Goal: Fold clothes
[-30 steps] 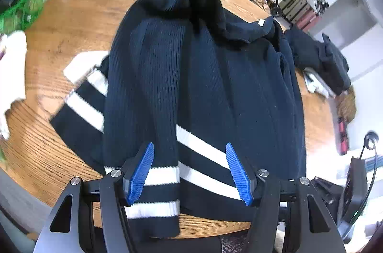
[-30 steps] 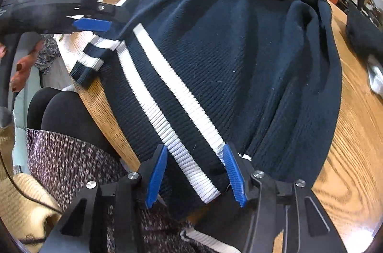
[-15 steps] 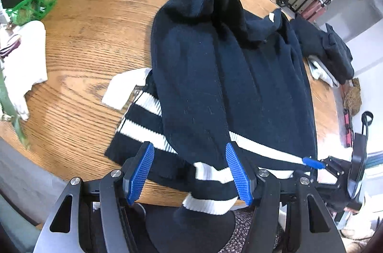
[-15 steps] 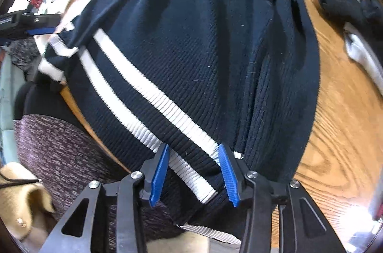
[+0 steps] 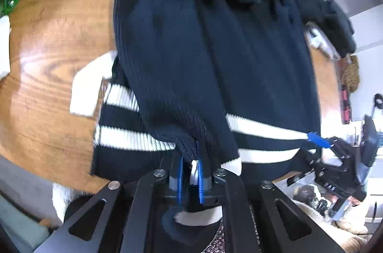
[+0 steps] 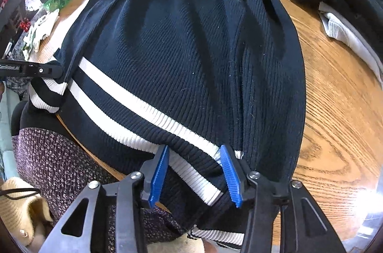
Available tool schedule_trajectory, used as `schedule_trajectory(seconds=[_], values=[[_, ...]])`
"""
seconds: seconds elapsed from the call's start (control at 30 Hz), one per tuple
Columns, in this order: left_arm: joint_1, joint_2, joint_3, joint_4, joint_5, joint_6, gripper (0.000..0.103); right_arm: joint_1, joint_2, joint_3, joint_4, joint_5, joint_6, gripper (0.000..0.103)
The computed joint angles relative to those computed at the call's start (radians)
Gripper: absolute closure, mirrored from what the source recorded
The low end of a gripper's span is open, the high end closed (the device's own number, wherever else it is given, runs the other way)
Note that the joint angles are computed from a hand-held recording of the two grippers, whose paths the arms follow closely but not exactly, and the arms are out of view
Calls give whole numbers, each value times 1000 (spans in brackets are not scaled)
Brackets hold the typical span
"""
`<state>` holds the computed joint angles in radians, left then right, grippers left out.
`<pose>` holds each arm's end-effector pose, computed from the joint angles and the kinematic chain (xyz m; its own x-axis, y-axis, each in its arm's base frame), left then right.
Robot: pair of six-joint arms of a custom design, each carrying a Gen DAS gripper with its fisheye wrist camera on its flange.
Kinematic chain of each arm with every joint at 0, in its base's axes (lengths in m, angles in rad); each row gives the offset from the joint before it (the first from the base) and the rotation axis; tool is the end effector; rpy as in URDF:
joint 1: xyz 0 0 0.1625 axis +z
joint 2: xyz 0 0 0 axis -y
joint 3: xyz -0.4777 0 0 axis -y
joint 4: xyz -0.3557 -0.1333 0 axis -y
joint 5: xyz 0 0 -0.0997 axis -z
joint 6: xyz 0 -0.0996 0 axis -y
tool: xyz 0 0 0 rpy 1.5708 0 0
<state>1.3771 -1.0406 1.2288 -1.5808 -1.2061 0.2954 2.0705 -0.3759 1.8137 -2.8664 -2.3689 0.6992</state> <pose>0.0362 -0.6925 0.3988 -0.8103 0.5125 -0.2842 0.4446 0.8535 0.2718 0.3325 -0.4797 -0.0976 -0.7370 0.2350 0.6337 0.0000 0.9376 -0.3477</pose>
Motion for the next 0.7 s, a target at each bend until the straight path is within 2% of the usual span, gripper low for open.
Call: schedule_trajectory(seconds=[0.07,0.13,0.17,0.23,0.3,0.37,0.43,0.5,0.53,0.6,0.63,0.7], values=[[5,23,-64,23,-44,17,96,-6,-9,16,-40,10,-19,42],[0,62,-158,24,-55,28,96,-11,-17,22,-56,14,-35,36],[-10,88,-216,-2,-19,33,96,-13,-22,27,-66,17,-45,35],[-37,131,-292,-107,107,49,96,-21,-37,49,-102,26,-65,34],[-69,206,-391,-307,282,105,96,-30,-53,71,-138,36,-85,34],[-92,298,-513,-499,392,211,96,-45,-74,108,-212,68,-100,34],[-107,380,-628,-621,445,326,96,-62,-97,144,-284,104,-109,34],[-125,465,-711,-810,498,479,96,-82,-120,180,-353,140,-109,34],[-130,514,-783,-912,517,570,96,-88,-129,191,-372,154,-109,34],[-131,564,-862,-1048,473,671,96,-84,-138,229,-426,173,-92,34],[-134,563,-839,-1108,438,688,95,-71,-130,256,-461,177,-72,34],[-147,534,-723,-1194,413,701,90,0,-59,316,-556,173,16,34]])
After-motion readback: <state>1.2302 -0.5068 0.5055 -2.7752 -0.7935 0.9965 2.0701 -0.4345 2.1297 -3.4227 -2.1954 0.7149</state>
